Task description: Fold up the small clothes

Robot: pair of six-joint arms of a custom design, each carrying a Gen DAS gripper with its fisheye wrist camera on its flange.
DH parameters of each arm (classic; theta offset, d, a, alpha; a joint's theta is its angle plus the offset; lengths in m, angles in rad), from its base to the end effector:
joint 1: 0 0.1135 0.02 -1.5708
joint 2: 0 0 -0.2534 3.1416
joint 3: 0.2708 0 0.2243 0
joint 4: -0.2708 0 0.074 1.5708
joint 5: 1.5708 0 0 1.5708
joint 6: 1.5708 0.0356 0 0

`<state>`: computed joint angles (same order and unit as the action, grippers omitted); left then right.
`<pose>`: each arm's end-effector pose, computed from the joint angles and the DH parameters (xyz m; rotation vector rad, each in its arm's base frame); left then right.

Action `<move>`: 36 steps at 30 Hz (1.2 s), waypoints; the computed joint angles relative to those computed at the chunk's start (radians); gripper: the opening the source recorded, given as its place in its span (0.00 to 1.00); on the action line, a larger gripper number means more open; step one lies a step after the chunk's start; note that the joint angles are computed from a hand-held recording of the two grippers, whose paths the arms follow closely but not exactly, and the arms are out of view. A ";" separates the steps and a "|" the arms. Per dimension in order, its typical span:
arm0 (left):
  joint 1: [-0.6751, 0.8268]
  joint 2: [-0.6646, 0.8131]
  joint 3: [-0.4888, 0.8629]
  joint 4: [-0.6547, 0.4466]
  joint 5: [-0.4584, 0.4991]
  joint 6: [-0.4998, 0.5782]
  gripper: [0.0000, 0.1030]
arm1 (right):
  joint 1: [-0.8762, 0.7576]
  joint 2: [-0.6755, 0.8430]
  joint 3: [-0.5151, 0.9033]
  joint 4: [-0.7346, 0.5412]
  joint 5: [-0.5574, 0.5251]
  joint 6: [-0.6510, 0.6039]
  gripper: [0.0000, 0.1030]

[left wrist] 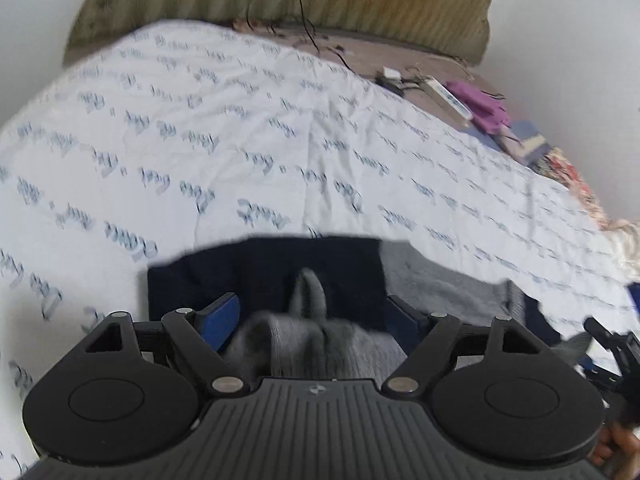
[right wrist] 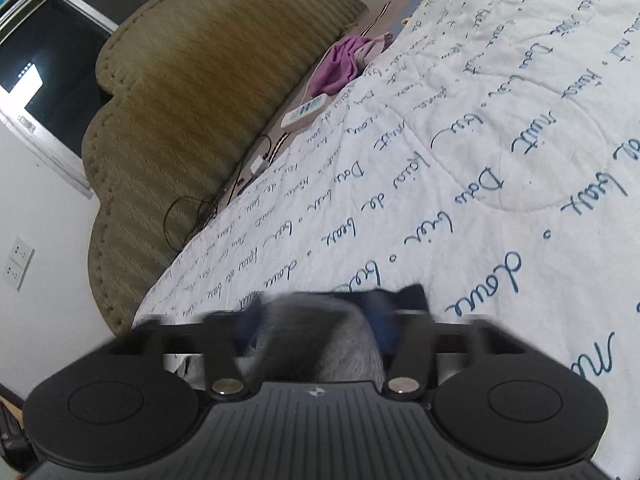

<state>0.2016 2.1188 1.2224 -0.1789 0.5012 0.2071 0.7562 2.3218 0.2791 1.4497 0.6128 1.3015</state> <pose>0.3795 0.0601 0.1059 0.1699 2.5159 -0.5016 0.1840 0.1454 0.0213 0.8941 1.9022 0.6064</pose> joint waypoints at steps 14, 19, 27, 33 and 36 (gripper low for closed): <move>0.079 -0.230 -0.342 -0.015 0.057 0.573 0.69 | 0.231 -0.380 -0.032 -0.423 0.003 -0.309 0.76; -0.044 -0.238 -0.437 0.123 0.002 0.648 0.70 | 0.169 -0.287 0.103 -0.462 -0.337 -0.503 0.74; -0.128 -0.064 -0.216 0.309 -0.104 0.221 0.69 | -0.066 -0.189 0.273 -0.500 -0.314 -0.490 0.74; -0.054 -0.112 -0.170 0.195 -0.024 0.191 0.72 | -0.048 -0.236 0.212 -0.433 -0.250 -0.468 0.76; -0.042 -0.168 -0.237 0.112 0.004 0.390 0.72 | -0.029 -0.223 0.143 -0.288 -0.478 -0.565 0.76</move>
<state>0.1598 1.9512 0.9850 -0.0673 0.5050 0.5968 0.7277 2.0991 0.4224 1.1621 0.1346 0.7361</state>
